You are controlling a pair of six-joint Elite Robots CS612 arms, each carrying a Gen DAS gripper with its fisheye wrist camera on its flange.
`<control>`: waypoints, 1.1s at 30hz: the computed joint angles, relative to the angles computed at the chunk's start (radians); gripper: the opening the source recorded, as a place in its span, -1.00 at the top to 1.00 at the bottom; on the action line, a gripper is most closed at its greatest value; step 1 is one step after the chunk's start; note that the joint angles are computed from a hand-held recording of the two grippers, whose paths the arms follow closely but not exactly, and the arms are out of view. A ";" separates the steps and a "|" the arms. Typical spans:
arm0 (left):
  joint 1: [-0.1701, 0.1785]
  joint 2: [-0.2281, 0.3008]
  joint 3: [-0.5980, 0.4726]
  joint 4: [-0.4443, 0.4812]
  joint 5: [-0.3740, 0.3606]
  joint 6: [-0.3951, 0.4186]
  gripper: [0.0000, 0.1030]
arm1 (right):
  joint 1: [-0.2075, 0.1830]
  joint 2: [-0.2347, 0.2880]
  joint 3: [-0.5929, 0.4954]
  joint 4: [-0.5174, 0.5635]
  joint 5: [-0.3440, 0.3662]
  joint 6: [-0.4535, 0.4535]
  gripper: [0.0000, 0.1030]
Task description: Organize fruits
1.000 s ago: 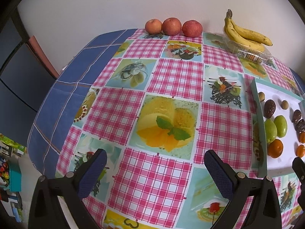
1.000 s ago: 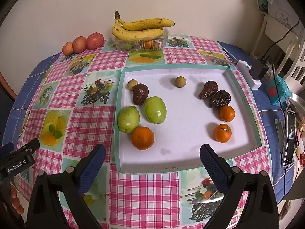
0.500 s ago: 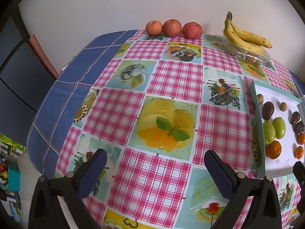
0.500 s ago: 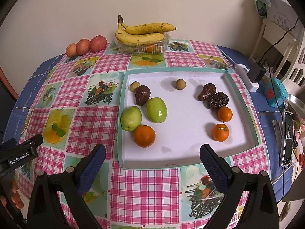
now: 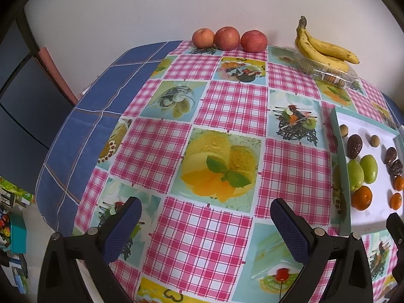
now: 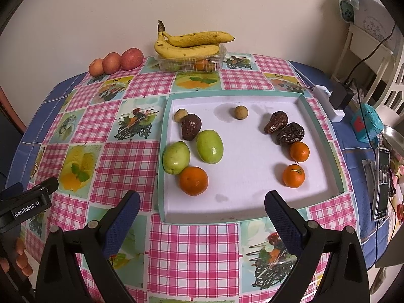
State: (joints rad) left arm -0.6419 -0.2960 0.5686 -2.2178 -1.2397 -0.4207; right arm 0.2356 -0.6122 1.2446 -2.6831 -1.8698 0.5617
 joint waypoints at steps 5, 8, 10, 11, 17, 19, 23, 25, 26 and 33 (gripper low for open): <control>-0.001 0.001 -0.003 0.001 -0.001 0.002 -1.00 | -0.001 0.001 -0.002 0.007 0.003 0.000 -0.92; 0.000 0.003 -0.007 0.008 -0.010 -0.001 -1.00 | -0.003 0.002 -0.003 0.008 0.008 0.001 -0.92; 0.000 0.004 -0.007 0.010 -0.013 -0.002 -1.00 | -0.003 0.002 -0.003 0.010 0.010 0.000 -0.92; 0.000 0.004 -0.008 0.010 -0.012 -0.002 -1.00 | -0.003 0.002 -0.003 0.010 0.010 0.000 -0.92; -0.001 0.004 -0.007 0.010 -0.007 -0.003 -1.00 | -0.003 0.003 -0.005 0.016 0.012 0.002 -0.92; -0.001 0.003 -0.006 0.009 -0.004 -0.004 -1.00 | -0.003 0.004 -0.006 0.020 0.012 0.002 -0.92; -0.002 0.004 -0.007 0.013 0.005 -0.009 -1.00 | -0.004 0.004 -0.005 0.021 0.015 0.004 -0.92; -0.002 0.003 -0.006 0.014 0.008 -0.012 -1.00 | -0.004 0.004 -0.005 0.021 0.015 0.004 -0.92; -0.002 0.003 -0.006 0.014 0.009 -0.013 -1.00 | -0.004 0.004 -0.005 0.023 0.015 0.005 -0.92; -0.005 -0.003 0.007 0.000 0.022 -0.017 -1.00 | -0.005 0.004 -0.005 0.023 0.017 0.007 -0.92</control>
State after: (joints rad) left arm -0.6465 -0.2987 0.5754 -2.2179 -1.2173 -0.4378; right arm 0.2307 -0.6078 1.2399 -2.6596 -1.8532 0.5686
